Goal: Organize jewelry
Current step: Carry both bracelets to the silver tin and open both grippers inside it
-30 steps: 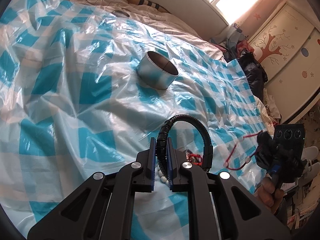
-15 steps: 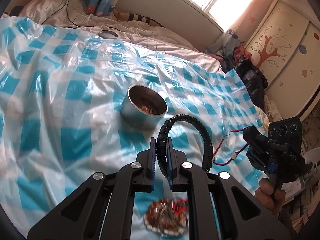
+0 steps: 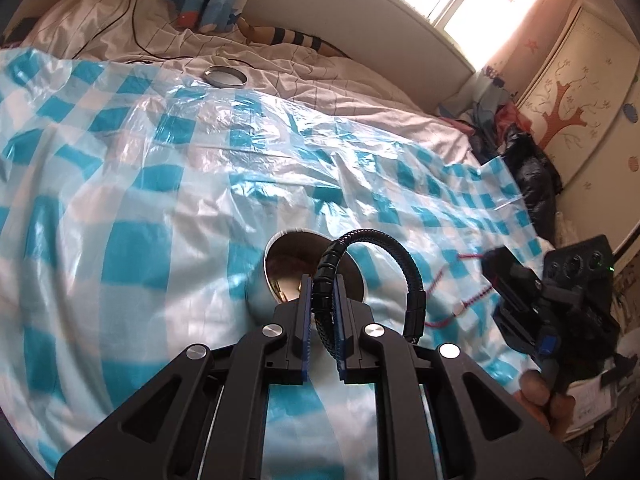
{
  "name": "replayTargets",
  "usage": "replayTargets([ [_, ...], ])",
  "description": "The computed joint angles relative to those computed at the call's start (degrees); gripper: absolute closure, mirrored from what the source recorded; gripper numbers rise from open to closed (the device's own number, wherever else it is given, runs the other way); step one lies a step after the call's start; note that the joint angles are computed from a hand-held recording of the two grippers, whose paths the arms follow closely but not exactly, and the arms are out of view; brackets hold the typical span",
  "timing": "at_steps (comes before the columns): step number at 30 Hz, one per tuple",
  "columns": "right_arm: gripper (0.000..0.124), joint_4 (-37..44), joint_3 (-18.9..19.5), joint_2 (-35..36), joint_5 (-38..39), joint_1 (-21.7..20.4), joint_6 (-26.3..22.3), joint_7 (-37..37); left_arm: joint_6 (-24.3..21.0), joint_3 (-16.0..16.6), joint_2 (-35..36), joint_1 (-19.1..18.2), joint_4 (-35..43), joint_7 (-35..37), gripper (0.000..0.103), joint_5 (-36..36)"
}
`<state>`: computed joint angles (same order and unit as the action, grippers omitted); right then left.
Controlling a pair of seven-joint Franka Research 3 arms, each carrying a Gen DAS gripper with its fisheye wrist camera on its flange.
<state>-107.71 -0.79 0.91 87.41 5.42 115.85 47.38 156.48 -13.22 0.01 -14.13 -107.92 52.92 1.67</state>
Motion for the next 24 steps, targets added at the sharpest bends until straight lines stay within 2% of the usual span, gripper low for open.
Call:
replayTargets([
  [4,0.120,2.57,0.24,2.60,-0.05,-0.38,-0.05,0.38,-3.62,0.13,5.06,0.15,5.82,-0.34,0.094,2.92],
  [8,0.120,4.87,1.07,4.68,-0.66,-0.82,0.19,0.92,-10.27,-0.39,10.15,0.12,11.69,2.15,0.092,2.74],
  [10,0.120,5.92,1.59,5.69,-0.91,-1.00,0.26,1.19,-11.31,-0.61,10.47,0.33,11.90,2.58,0.084,1.84],
  [14,0.120,8.10,2.90,7.61,-2.69,-0.83,0.42,2.08,-9.46,-0.51,7.33,1.19,8.86,2.90,0.080,-0.57],
  [16,0.120,8.78,3.53,8.20,-3.96,-0.61,0.26,2.47,-7.82,-0.07,4.95,1.70,6.52,2.01,0.071,-1.63],
  [21,0.119,12.75,4.96,11.73,-15.48,1.46,0.60,9.73,-3.50,1.37,-3.02,2.59,-1.95,-1.24,0.061,-3.80],
  [22,0.115,12.96,5.16,12.02,-17.49,1.75,0.87,10.99,-2.98,1.55,-4.35,2.53,-3.39,-1.47,0.060,-4.34],
  [24,0.078,11.62,5.44,11.13,-19.34,1.98,2.56,11.60,-1.96,1.81,-6.99,2.07,-6.33,-1.52,0.059,-5.31],
])
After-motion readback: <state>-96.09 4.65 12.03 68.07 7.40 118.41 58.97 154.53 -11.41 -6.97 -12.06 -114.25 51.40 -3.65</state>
